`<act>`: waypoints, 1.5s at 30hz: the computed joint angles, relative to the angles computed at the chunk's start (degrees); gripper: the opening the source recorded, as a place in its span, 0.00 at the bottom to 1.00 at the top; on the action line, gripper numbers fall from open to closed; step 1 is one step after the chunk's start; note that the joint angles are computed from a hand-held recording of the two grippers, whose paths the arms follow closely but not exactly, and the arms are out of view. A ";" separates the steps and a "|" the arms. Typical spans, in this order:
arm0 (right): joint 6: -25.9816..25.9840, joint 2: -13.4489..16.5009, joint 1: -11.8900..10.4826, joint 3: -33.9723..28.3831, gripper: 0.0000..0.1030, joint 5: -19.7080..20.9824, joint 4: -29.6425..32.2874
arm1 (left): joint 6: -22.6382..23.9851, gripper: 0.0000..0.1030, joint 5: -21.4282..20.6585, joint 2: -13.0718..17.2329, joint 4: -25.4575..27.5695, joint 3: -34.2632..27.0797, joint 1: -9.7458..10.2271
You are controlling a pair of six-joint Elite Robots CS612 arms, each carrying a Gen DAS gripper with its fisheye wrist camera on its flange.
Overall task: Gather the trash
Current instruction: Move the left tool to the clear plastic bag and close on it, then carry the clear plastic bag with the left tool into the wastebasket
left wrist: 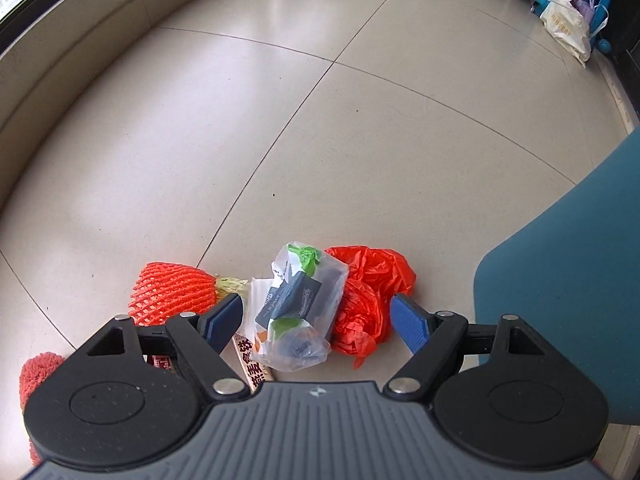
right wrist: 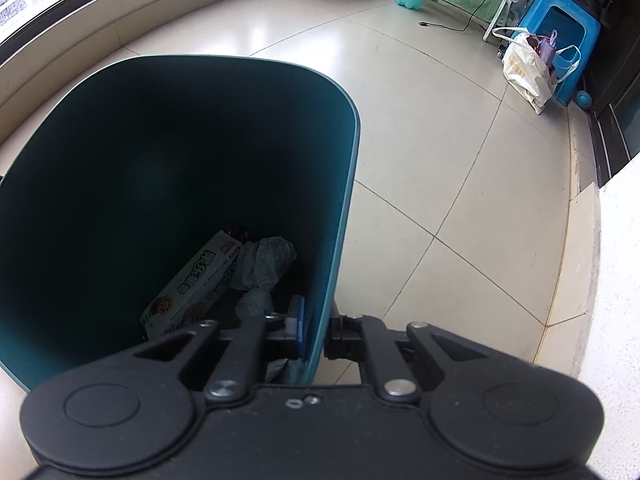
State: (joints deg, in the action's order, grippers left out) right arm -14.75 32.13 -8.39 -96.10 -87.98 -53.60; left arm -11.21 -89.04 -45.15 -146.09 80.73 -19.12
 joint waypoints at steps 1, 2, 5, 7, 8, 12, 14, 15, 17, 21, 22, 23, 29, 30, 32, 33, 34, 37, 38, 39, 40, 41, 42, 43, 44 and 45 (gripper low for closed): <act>0.10 -0.10 -0.03 0.14 0.08 0.07 0.09 | -0.28 0.78 0.25 0.75 0.89 -0.81 0.10; 0.30 -0.19 -0.06 0.24 0.08 0.14 0.24 | -0.43 0.78 0.16 1.48 1.74 -1.58 0.27; 0.18 -0.41 -0.03 0.57 0.09 -0.02 0.50 | -0.83 0.78 0.88 3.62 3.54 -3.50 0.64; 0.23 -0.46 -0.08 0.66 0.10 0.08 0.57 | -1.33 0.78 0.57 4.77 4.52 -4.54 1.01; 0.17 -0.48 -0.10 0.71 0.09 0.11 0.62 | -1.73 0.78 0.26 5.31 5.08 -5.05 1.20; 0.10 -0.40 -0.11 0.76 0.09 0.26 0.64 | -2.87 0.76 -1.38 6.78 6.52 -6.43 1.76; 0.14 -0.38 -0.15 0.83 0.09 0.36 0.67 | -3.07 0.61 -2.36 7.11 7.28 -6.77 1.85; 0.15 -0.34 -0.14 0.87 0.09 0.35 0.66 | -3.26 0.49 -2.93 7.38 8.19 -7.17 1.91; 0.05 -0.26 -0.13 0.86 0.09 0.28 0.67 | -3.21 0.40 -2.59 7.65 9.42 -7.50 1.77; 0.10 -0.23 -0.14 0.85 0.09 0.27 0.67 | -3.14 0.23 -1.71 7.12 8.14 -6.29 1.35; 0.09 -0.19 -0.14 0.81 0.09 0.26 0.63 | -3.26 0.22 -1.26 6.89 7.77 -5.93 1.20; 0.06 -0.15 -0.16 0.73 0.09 0.26 0.60 | -3.41 0.19 -0.69 6.52 7.14 -5.35 1.02; 0.22 0.12 -0.21 0.37 0.09 0.32 0.36 | -4.43 0.08 2.84 4.70 5.30 -3.03 0.34; 0.24 0.17 -0.21 0.31 0.09 0.33 0.31 | -4.71 0.08 3.09 4.33 5.19 -2.75 0.31; 0.33 0.18 -0.24 0.24 0.09 0.39 0.29 | -4.81 0.08 3.55 3.51 5.04 -2.11 0.15; 0.34 0.22 -0.25 0.20 0.09 0.40 0.24 | -4.94 0.08 3.79 3.05 5.24 -1.87 0.07; 0.23 0.26 -0.26 0.14 0.09 0.38 0.15 | -4.95 0.08 3.59 2.62 5.39 -1.65 0.05; 0.26 0.45 -0.30 -0.05 0.09 0.49 -0.04 | -4.61 0.08 3.98 1.10 5.83 -0.97 -0.33; 0.33 0.48 -0.32 -0.10 0.09 0.52 -0.05 | -4.34 0.08 4.14 0.55 6.06 -0.78 -0.51; 0.41 0.49 -0.35 -0.14 0.09 0.59 -0.02 | -4.04 0.08 4.28 -0.14 6.25 -0.53 -0.72; 0.46 0.50 -0.39 -0.16 0.08 0.66 -0.02 | -3.77 0.08 4.45 -0.63 6.33 -0.36 -0.90; 0.58 0.53 -0.42 -0.19 0.07 0.69 -0.04 | -3.41 0.08 4.59 -1.40 6.42 -0.12 -1.12; 0.75 0.53 -0.44 -0.19 0.06 0.64 -0.03 | -3.17 0.08 4.77 -2.07 6.51 0.15 -1.37; 1.00 0.48 -0.46 -0.16 0.06 0.62 0.05 | -2.96 0.08 4.93 -2.56 6.77 0.26 -1.58; 1.29 0.40 -0.51 -0.12 0.06 0.75 0.22 | -2.71 0.08 5.21 -3.23 6.99 0.49 -1.90; 1.45 0.33 -0.56 -0.09 0.05 0.83 0.33 | -2.39 0.08 5.28 -3.80 7.04 0.69 -2.17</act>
State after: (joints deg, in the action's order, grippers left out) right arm -13.29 32.46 -8.95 -96.19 -87.15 -53.27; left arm -13.59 -83.76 -48.95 -139.05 81.42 -21.29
